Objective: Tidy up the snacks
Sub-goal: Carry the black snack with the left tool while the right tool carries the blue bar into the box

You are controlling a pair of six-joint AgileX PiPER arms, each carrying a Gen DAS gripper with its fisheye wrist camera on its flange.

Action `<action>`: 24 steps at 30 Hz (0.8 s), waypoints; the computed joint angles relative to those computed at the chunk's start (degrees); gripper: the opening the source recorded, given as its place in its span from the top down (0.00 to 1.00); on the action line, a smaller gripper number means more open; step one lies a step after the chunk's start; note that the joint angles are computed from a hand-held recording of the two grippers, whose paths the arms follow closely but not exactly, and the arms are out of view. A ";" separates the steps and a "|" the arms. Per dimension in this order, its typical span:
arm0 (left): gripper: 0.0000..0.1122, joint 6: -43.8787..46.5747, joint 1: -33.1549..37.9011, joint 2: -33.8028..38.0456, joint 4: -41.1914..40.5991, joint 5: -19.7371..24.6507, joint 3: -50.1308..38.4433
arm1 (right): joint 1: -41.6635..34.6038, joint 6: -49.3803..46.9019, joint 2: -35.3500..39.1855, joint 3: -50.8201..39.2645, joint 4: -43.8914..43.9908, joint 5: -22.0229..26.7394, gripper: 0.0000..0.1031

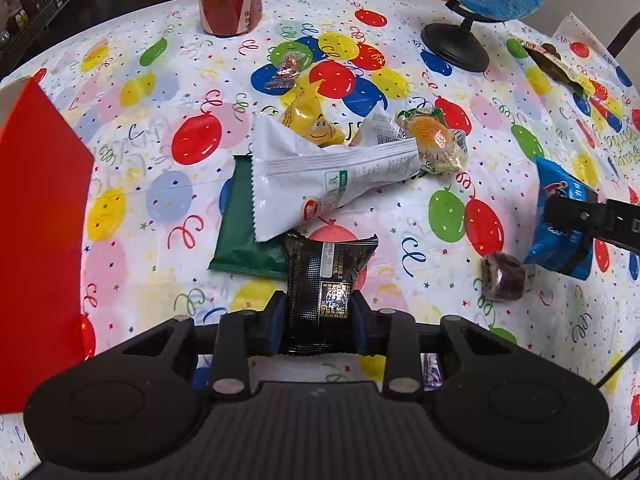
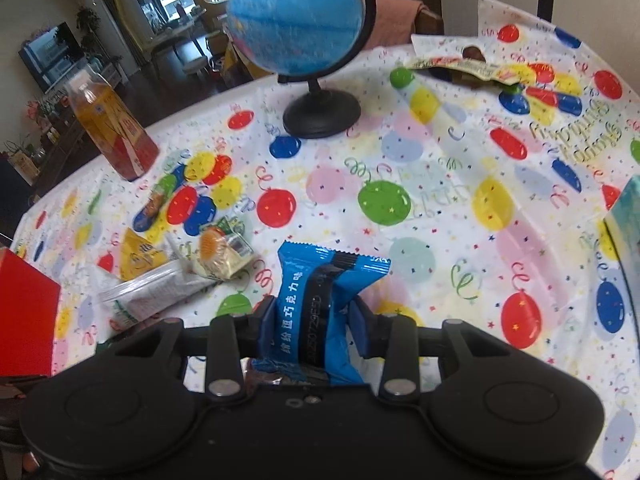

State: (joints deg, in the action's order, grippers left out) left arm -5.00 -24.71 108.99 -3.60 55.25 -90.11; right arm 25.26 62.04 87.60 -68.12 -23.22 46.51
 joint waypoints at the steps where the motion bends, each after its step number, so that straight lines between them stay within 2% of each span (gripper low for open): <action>1: 0.71 0.35 0.27 -0.67 -0.33 -0.08 0.49 | 0.39 -0.16 -0.73 0.03 0.22 0.28 0.65; 13: 0.71 7.52 5.52 -10.05 -5.60 1.23 4.88 | 10.95 4.29 -4.59 -4.59 -2.87 9.12 0.65; 24: 0.71 16.03 15.67 -15.86 -9.69 7.56 3.41 | 23.20 8.65 2.82 -19.64 -6.04 19.46 0.65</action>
State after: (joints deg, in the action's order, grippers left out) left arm 11.03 -9.04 93.13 -13.30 62.81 -86.70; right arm 48.46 70.69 90.43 -87.75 -29.26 65.96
